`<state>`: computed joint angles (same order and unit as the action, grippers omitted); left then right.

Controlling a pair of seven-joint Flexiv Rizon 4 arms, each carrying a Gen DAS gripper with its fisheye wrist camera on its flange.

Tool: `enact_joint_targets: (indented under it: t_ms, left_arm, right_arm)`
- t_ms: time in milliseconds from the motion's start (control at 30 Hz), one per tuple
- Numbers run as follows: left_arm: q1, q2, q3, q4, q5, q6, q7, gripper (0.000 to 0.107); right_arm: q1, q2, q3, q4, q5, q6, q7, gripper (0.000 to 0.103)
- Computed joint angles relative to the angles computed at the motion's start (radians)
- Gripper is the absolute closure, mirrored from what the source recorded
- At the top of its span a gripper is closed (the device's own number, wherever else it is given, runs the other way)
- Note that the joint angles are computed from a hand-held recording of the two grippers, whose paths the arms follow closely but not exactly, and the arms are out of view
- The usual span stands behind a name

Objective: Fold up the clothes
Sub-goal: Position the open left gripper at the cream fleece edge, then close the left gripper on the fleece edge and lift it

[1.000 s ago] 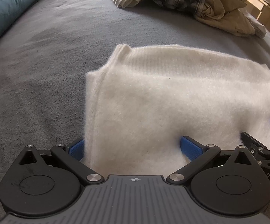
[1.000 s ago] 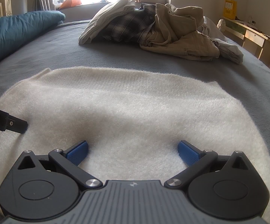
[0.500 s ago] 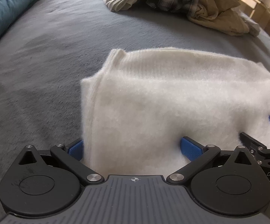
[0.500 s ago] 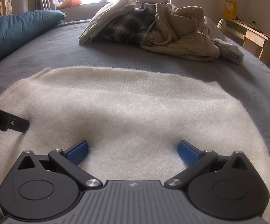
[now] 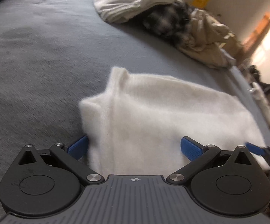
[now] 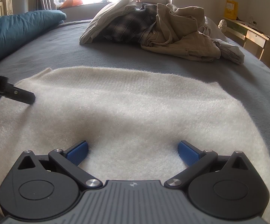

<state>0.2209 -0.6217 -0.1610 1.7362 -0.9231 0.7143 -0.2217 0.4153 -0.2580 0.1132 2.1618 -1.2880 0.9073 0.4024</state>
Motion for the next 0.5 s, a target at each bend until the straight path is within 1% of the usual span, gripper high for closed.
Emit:
enact_joint_targets:
  t_ms: [33,100,167,267,333,367,433,500]
  left_arm:
    - [0.014,-0.006,-0.002,-0.009,0.002,-0.038,-0.002,0.004]
    - [0.055,-0.024,-0.003,-0.039,-0.006,-0.161,-0.053,0.004]
    - [0.096,-0.066,0.0,-0.092,-0.016,-0.303,-0.151,0.004]
    - [0.145,-0.124,0.01,-0.175,0.015,-0.509,-0.267,0.004]
    - [0.155,-0.125,0.025,-0.193,0.071,-0.594,-0.253,0.004]
    - [0.154,-0.115,0.036,-0.189,0.106,-0.622,-0.226,0.004]
    - [0.144,-0.079,0.058,-0.158,0.155,-0.643,-0.162,0.004]
    - [0.137,-0.056,0.075,-0.129,0.173,-0.658,-0.131,0.004]
  right_arm:
    - [0.0,0.0,0.0,0.0,0.0,0.0,0.0,0.0]
    - [0.0,-0.001,0.0,-0.001,0.0,0.0,0.0,0.0]
    - [-0.001,-0.001,-0.001,0.0,-0.004,0.002,0.003,0.0]
    - [-0.003,0.0,-0.002,0.002,-0.013,0.007,0.008,0.0]
    - [-0.005,0.0,-0.002,0.003,-0.016,0.01,0.009,0.0]
    - [-0.006,0.0,-0.002,0.003,-0.016,0.01,0.01,0.0]
    - [-0.006,0.0,-0.002,0.004,-0.02,0.01,0.013,0.0]
    - [-0.007,0.0,-0.003,0.005,-0.026,0.011,0.019,0.0]
